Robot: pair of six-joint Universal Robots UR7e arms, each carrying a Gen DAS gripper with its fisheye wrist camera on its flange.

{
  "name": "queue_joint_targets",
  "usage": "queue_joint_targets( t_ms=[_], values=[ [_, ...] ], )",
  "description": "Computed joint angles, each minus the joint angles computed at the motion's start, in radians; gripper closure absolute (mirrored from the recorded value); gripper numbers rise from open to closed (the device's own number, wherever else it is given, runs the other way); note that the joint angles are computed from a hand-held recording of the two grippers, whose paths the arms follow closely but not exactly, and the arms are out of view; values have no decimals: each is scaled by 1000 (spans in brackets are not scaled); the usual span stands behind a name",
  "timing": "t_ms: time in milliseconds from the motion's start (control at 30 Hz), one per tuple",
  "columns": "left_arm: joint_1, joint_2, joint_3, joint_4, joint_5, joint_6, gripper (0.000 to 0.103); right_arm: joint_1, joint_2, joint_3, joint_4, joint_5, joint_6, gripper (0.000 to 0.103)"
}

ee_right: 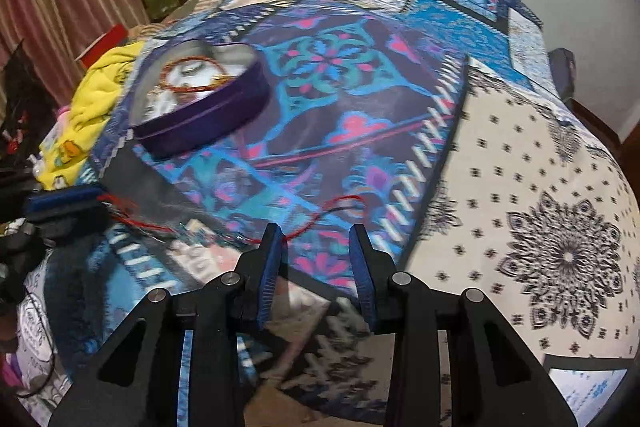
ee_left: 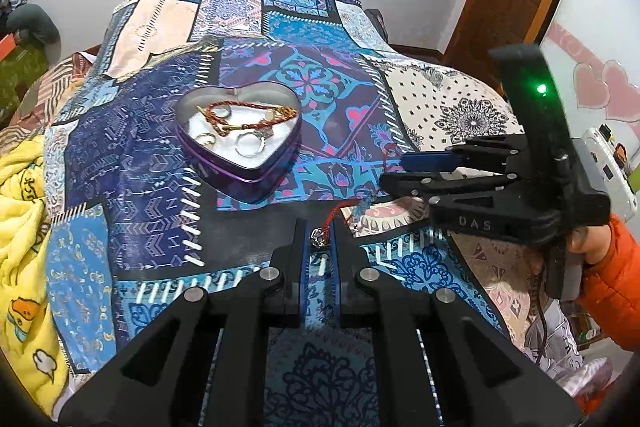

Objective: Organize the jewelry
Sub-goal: 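Lift the red string with the left gripper while the right gripper grasps the string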

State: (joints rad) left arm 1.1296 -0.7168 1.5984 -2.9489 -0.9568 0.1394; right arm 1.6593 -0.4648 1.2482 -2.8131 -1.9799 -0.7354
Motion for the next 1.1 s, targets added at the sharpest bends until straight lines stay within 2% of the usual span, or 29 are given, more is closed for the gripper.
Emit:
queue_joint_targets(
  t_ms=[167, 233, 300, 367, 467, 567, 633, 700, 900, 1100],
  values=[
    [0, -14, 11, -10, 1, -16, 95, -9, -4, -23, 18, -20, 44, 72],
    [1, -20, 18, -13, -6, -23, 95, -15, -28, -26, 88, 20, 112, 72],
    [-1, -21, 23, -15, -2, -22, 95, -24, -68, 4, 140, 114, 144, 72],
    [0, -18, 22, -11, 1, -23, 95, -19, -87, 26, 155, 158, 127, 72],
    [3, -14, 21, 2, -5, -28, 95, 1, -88, 46, 159, 162, 105, 72],
    [5, -8, 21, 9, -9, -29, 95, 2, -76, 32, 202, 194, 160, 72],
    [7, -5, 20, 12, -11, -30, 95, 8, -59, 22, 209, 181, 184, 72],
    [9, -3, 21, 13, -16, -30, 95, 16, -40, 21, 192, 142, 174, 72],
    [12, -2, 26, 23, -36, -15, 95, 17, -27, 35, 133, 141, 140, 72],
    [12, 1, 33, 18, -27, -13, 95, 24, -33, 77, 69, 126, 50, 84]
  ],
)
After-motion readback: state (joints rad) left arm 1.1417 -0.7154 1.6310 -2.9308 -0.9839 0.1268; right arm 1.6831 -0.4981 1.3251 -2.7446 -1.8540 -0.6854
